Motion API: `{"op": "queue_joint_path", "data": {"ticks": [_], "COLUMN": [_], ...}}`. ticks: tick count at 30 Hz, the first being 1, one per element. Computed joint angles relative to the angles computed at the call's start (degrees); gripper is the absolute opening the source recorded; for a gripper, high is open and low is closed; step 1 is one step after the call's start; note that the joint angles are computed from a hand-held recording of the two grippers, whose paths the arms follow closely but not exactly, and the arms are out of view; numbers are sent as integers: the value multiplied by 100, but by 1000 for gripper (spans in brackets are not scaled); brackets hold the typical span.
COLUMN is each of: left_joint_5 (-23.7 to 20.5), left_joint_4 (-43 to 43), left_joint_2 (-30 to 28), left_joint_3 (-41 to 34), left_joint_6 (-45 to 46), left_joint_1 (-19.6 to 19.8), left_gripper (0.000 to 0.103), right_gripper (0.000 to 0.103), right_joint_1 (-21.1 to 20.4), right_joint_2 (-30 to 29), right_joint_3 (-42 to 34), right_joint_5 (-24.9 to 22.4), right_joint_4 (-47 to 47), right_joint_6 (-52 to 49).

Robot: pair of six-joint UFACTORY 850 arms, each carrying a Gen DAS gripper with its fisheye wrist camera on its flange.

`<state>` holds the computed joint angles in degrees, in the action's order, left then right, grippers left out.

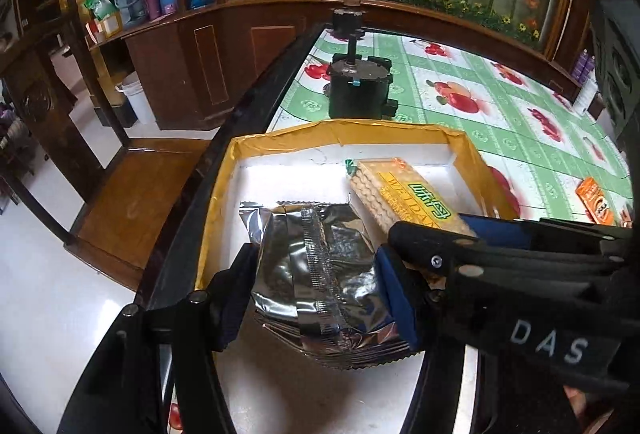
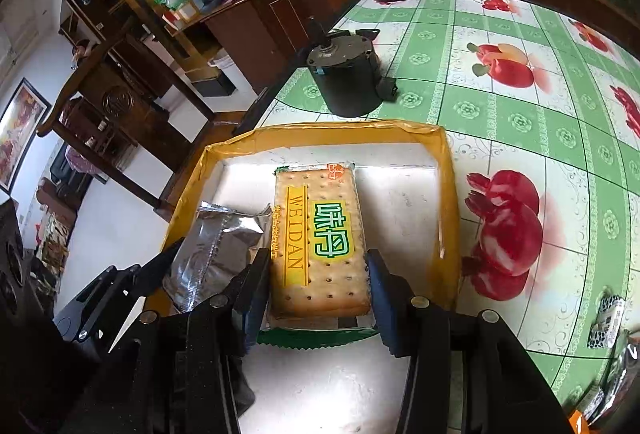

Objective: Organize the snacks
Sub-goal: 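Carry the foil packet and cracker pack into the white tray and release both, then return both tools to the snack pile and grasp the orange biscuit bag with the left tool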

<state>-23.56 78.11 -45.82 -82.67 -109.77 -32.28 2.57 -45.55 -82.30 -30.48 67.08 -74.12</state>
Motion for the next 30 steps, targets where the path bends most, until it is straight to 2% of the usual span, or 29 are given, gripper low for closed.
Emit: {"op": "queue_joint_path", "data": {"ticks": [5, 7, 10, 17, 22, 26, 30], "left_joint_5": [-61, -73, 50, 106, -60, -114, -145], "left_joint_4": [-34, -19, 107, 623, 1030, 1696, 2049], "left_joint_2": [16, 23, 82, 390, 644, 847, 927], "left_joint_3": [22, 38, 121, 425, 663, 919, 1011], "left_joint_6": [-78, -141, -329, -952, -1400, -2183, -2572], "left_joint_1": [14, 28, 65, -15, -224, -441, -667], "left_gripper": [62, 71, 76, 78, 80, 83, 84], "right_gripper": [51, 51, 52, 52, 52, 53, 54], "right_joint_1": [15, -6, -40, -151, -407, -740, -1112], "right_joint_2": [-19, -23, -8, 392, 775, 1052, 1262], "right_joint_3": [-53, -84, -102, 284, 730, 1114, 1513], "right_joint_5": [-10, -72, -195, -303, -612, -975, -1235], "right_joint_4": [-155, -228, -275, 236, 739, 1080, 1279], "right_joint_6": [150, 231, 303, -330, -868, -1287, -1690]}}
